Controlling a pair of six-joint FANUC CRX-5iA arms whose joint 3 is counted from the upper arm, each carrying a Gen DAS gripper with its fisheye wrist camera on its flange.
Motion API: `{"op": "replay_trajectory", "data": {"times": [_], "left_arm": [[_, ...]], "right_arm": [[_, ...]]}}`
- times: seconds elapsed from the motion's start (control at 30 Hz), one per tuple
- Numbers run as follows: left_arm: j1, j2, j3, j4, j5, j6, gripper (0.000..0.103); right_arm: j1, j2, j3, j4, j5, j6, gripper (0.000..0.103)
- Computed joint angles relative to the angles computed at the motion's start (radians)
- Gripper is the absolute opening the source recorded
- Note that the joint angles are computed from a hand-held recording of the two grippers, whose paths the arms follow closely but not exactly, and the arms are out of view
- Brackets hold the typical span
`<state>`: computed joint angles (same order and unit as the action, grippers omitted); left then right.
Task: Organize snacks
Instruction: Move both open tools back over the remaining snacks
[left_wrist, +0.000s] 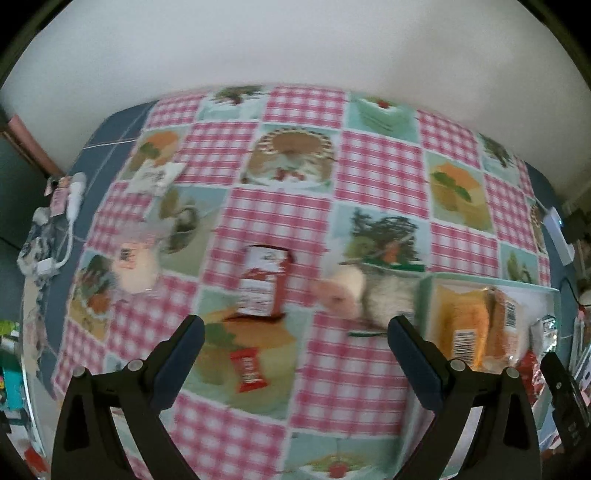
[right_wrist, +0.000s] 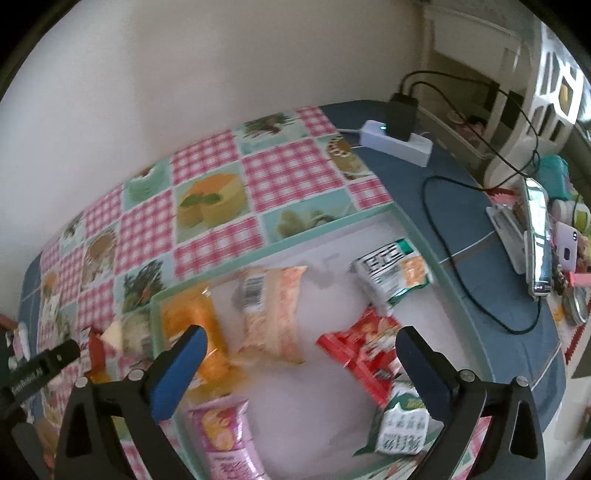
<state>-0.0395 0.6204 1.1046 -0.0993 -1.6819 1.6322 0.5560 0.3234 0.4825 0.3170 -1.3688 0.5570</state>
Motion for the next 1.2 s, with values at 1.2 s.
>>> {"op": "replay_trajectory", "data": {"times": [1.2], "left_arm": [[0.241,-0.160,-0.344,0.152,0.078,0.059,0.099]], "right_arm": [[0.160,0.169,0.291,-0.182,-0.058,0.187,0.103]]}}
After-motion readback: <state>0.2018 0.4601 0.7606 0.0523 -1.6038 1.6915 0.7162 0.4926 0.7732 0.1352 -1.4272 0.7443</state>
